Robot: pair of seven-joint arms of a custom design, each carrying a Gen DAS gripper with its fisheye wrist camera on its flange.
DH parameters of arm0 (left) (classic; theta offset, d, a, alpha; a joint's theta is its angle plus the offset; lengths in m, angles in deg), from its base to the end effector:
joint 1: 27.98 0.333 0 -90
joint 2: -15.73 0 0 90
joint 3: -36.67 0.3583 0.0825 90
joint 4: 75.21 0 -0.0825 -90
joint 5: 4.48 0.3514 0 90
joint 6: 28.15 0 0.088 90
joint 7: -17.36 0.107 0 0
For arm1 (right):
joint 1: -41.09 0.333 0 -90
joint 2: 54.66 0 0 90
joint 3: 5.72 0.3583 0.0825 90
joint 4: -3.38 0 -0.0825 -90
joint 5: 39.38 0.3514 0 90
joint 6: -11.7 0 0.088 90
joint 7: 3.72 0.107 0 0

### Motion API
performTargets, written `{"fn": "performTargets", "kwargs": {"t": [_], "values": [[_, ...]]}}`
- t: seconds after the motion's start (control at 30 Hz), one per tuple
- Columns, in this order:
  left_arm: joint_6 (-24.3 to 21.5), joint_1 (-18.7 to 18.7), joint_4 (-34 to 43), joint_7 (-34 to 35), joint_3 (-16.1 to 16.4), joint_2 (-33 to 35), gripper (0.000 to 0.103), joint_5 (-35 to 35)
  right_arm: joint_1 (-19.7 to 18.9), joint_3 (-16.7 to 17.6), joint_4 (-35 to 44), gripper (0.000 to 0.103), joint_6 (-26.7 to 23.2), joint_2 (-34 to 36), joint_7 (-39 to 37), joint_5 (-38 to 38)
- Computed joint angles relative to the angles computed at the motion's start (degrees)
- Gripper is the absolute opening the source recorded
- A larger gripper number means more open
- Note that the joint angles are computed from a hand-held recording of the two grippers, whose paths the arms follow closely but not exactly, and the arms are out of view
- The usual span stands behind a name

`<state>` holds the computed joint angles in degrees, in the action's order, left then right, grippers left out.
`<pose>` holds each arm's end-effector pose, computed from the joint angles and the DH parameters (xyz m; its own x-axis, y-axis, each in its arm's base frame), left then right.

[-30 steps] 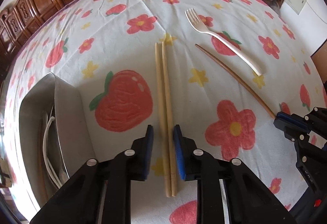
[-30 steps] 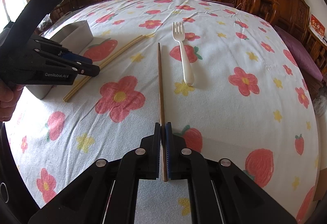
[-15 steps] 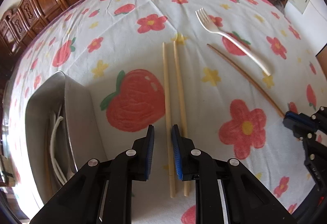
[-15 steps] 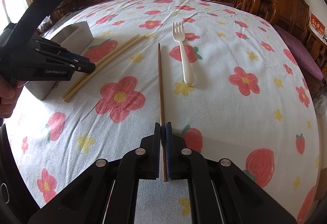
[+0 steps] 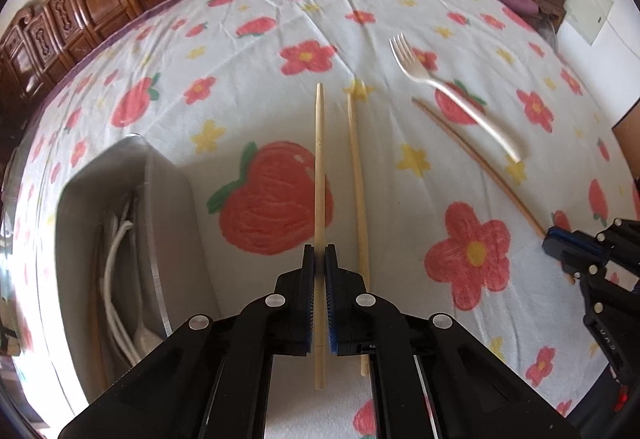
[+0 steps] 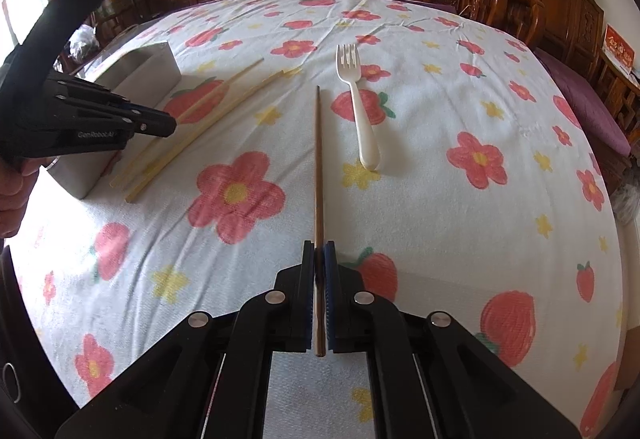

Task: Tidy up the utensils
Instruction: 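Grasp a pale bamboo chopstick with the left tool while the right tool holds the brown chopstick, then carry both chopsticks over the tray and open the left tool to drop its chopstick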

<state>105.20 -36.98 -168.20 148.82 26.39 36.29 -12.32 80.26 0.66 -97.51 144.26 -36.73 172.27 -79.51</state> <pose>0.6436 -0.2080 0.5074 -0.8085 -0.5832 -0.0791 -0.5187 0.7697 -0.3722 0.4694 0.4489 0.4730 -0.2679 -0.9604 -0.0765 -0.7951 0.2652 -0.5455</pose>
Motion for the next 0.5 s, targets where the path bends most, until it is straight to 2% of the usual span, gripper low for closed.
{"fn": "performTargets", "kwargs": {"t": [0.5], "values": [[-1.04, 5.0, 0.12, 6.14, 0.14, -4.3, 0.004, -8.36, 1.6, -0.09, 5.61, 0.005, -1.85, -0.31, 1.01, -4.97]]}}
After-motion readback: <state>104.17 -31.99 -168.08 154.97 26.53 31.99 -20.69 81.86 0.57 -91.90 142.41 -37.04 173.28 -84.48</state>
